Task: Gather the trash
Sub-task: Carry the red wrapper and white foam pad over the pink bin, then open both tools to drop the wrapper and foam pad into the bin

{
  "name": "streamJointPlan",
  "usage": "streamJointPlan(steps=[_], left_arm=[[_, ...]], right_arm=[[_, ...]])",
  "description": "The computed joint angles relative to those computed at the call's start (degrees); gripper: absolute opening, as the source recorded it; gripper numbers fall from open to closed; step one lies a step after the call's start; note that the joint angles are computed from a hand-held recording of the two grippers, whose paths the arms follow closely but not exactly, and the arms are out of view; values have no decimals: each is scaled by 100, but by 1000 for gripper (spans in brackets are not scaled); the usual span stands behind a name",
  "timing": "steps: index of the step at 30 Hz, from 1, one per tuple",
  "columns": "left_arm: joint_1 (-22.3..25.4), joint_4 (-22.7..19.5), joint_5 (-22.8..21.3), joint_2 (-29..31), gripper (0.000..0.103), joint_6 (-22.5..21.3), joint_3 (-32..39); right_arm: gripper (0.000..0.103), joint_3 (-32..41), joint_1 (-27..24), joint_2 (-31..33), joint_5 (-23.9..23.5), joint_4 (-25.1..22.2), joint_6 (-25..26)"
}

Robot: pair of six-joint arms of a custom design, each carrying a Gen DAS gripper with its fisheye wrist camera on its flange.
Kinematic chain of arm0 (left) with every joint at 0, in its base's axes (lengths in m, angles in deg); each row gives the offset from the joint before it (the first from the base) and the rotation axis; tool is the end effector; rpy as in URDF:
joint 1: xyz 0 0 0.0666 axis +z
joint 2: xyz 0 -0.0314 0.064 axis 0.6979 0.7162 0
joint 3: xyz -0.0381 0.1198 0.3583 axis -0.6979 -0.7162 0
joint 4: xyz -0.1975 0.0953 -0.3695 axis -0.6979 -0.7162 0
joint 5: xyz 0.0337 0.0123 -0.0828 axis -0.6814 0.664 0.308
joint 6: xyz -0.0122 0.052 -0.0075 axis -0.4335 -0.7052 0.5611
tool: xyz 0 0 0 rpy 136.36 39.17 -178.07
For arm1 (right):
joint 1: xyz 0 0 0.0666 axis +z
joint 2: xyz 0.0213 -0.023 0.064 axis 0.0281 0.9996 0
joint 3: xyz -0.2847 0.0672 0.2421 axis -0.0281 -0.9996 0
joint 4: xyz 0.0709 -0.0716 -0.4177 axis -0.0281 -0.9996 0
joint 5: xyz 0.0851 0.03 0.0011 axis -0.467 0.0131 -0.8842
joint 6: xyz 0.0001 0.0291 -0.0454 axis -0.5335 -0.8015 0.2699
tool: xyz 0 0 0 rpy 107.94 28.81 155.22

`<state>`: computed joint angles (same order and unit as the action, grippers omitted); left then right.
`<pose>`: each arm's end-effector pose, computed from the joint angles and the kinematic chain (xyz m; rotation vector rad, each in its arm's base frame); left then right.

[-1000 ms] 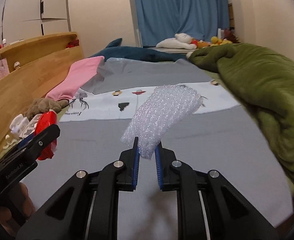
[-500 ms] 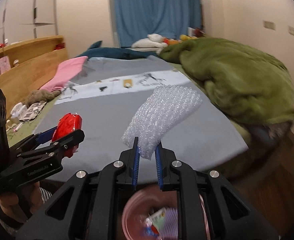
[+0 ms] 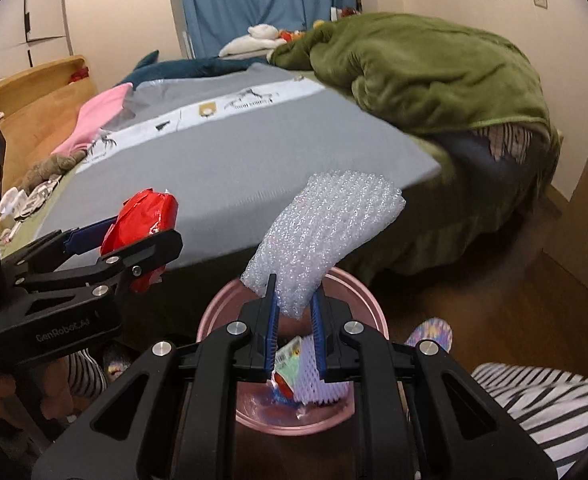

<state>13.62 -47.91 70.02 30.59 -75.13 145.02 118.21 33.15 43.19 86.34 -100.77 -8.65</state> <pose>0.5214 -0.3210 0.3872 0.8241 2.1735 -0.5654 0.4045 0.2259 0.3816 0.4914 2.2737 -0.0409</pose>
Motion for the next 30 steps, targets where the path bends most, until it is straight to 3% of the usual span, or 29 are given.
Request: streamJointPlan(steps=[18,25,28,30], left_arm=[[-226,-574,-441,775,76,-301,293],[-233,-991,-376,1133,79,-262,622],[-224,-1147,-346,1263,88,-131,739],[-231,-1117,-425,1298,90,-81,745]], right_arm=[[15,-387,-418,311,-941,203,75],[18,-402,-575,497,-1324,252,77],[24,-420,-652,556,-1541,283,31],[45,-418,-698,605,-1631,254,-21]])
